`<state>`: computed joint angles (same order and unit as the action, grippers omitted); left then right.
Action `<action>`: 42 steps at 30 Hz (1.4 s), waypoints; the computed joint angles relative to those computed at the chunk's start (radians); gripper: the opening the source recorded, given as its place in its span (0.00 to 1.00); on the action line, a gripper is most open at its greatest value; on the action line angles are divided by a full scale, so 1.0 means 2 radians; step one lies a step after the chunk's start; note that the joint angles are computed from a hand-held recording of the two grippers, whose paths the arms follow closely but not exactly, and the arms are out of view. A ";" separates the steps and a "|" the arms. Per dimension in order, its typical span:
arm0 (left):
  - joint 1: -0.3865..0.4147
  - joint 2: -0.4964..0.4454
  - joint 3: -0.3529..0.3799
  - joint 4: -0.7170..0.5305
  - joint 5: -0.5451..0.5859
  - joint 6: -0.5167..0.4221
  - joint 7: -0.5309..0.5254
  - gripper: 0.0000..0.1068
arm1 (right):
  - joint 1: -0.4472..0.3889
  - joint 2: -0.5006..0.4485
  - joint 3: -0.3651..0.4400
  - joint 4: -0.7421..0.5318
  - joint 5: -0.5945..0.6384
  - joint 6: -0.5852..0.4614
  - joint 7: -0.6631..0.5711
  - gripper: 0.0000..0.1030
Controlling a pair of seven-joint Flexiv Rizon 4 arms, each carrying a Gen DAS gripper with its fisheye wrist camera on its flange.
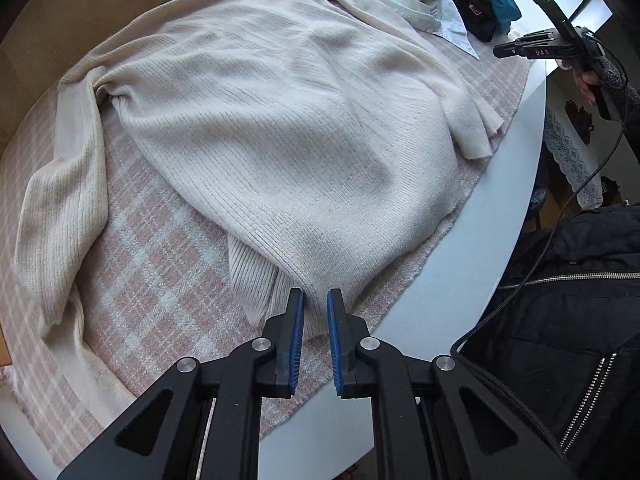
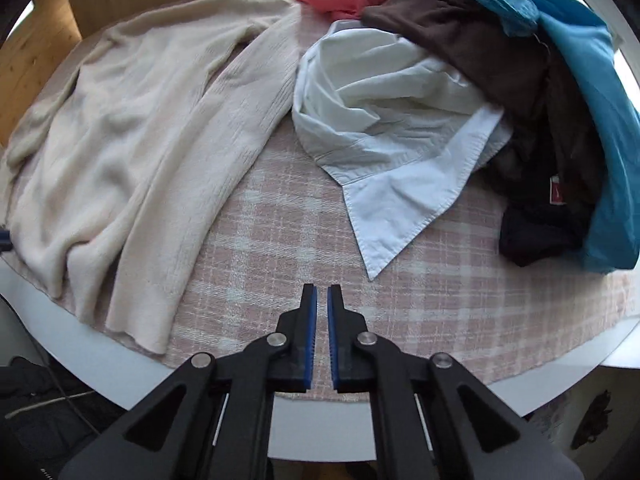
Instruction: Fold clothes
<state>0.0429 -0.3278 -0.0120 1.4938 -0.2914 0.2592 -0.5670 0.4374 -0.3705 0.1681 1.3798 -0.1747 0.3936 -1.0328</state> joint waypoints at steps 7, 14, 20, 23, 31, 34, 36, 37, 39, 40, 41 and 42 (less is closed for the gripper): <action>0.003 0.013 0.001 0.019 -0.012 0.007 0.007 0.11 | 0.026 -0.036 0.038 -0.039 0.071 0.019 -0.047 0.39; 0.006 0.025 0.004 0.033 -0.019 0.008 0.013 0.11 | 0.065 -0.078 0.019 -0.062 0.032 0.009 -0.042 0.39; 0.009 0.028 0.006 0.042 -0.025 0.013 0.016 0.11 | 0.057 -0.078 0.021 -0.071 0.036 -0.010 -0.063 0.07; 0.011 0.029 0.007 0.044 -0.023 0.013 0.018 0.11 | 0.056 -0.067 0.009 -0.067 0.018 -0.030 -0.060 0.07; 0.011 0.034 0.007 0.049 -0.022 0.010 0.033 0.22 | 0.056 -0.020 -0.032 -0.017 -0.122 -0.087 0.047 0.11; 0.005 0.028 0.004 0.043 -0.016 0.013 0.030 0.22 | 0.040 -0.011 0.001 -0.013 -0.061 -0.021 0.033 0.37; 0.001 0.022 0.003 0.038 -0.008 0.015 0.025 0.22 | 0.038 -0.024 0.024 -0.020 -0.011 0.030 0.010 0.50; -0.002 0.018 0.002 0.035 -0.002 0.013 0.021 0.22 | 0.039 -0.034 0.034 -0.027 0.016 0.053 -0.001 0.50; -0.004 0.011 0.001 0.026 0.006 0.005 0.014 0.19 | 0.045 -0.051 0.039 -0.040 0.041 0.066 -0.011 0.50; -0.004 0.009 0.001 0.024 0.006 0.002 0.014 0.15 | 0.052 -0.060 0.036 -0.043 0.040 0.070 -0.011 0.50; -0.004 0.007 0.000 0.020 0.006 -0.002 0.014 0.12 | 0.058 -0.069 0.032 -0.047 0.037 0.073 -0.011 0.50; -0.003 0.004 0.000 0.017 0.004 -0.006 0.012 0.08 | 0.061 -0.077 0.031 -0.051 0.039 0.077 -0.012 0.50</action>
